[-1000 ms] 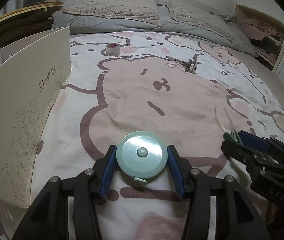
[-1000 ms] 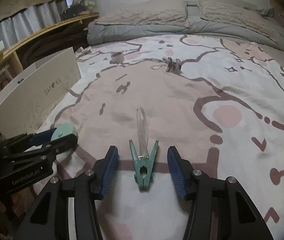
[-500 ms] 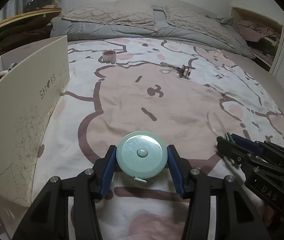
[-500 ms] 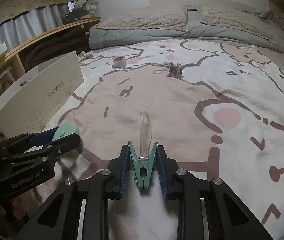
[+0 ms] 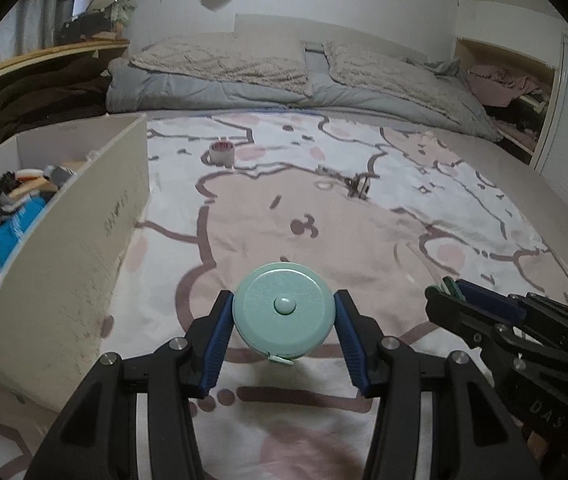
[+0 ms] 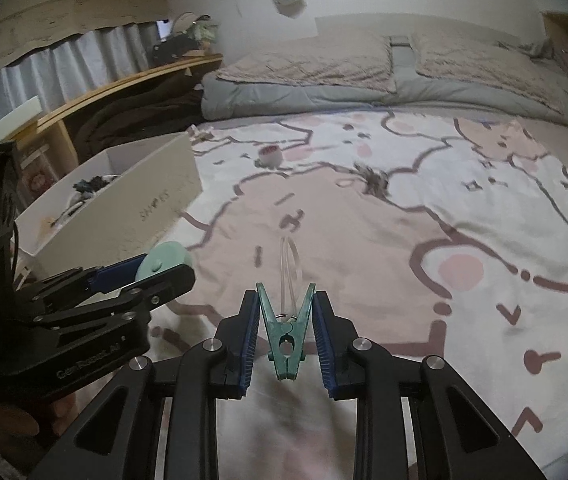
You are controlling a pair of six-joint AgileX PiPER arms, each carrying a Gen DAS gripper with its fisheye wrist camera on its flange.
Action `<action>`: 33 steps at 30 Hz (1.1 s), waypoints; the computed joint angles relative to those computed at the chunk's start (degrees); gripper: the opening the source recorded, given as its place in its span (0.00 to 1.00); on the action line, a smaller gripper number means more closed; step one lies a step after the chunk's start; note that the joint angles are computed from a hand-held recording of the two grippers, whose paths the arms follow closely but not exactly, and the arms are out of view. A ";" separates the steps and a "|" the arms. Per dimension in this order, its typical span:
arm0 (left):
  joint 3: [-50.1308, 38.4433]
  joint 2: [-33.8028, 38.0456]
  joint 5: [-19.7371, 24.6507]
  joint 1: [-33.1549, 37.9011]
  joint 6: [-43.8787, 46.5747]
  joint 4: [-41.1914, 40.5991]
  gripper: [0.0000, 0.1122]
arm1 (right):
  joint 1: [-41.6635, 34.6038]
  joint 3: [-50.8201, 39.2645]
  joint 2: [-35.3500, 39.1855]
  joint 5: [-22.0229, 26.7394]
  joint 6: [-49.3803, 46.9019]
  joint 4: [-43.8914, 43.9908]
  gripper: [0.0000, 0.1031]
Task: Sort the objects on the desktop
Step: 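Carry the tape measure with the left tool toward the cardboard box while the right tool carries the clothespin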
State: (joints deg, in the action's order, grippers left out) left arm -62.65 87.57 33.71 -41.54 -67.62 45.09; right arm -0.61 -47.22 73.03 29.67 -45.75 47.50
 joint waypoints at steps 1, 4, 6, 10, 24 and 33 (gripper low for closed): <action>-0.06 -0.38 0.25 -0.08 -0.55 0.88 0.44 | 0.44 -0.18 -0.36 -0.25 0.62 -0.68 0.27; -0.26 -1.26 1.03 -0.10 -2.09 3.14 0.44 | 1.69 -1.10 -1.08 -0.63 2.40 -2.28 0.27; -0.08 -2.05 1.27 0.00 -2.57 3.83 0.44 | 2.27 -1.73 -1.36 -0.70 3.48 -3.25 0.27; -0.02 -3.06 1.79 0.16 -3.18 4.81 0.44 | 3.30 -2.81 -1.80 -0.85 5.38 -4.82 0.27; 0.04 -8.33 4.43 1.95 -4.45 8.23 0.44 | 8.58 -7.83 -2.15 -1.81 12.61 -11.54 0.27; 1.28 -12.86 5.52 5.56 -2.34 8.59 0.44 | 14.27 -11.73 -0.74 -2.95 17.03 -15.53 0.27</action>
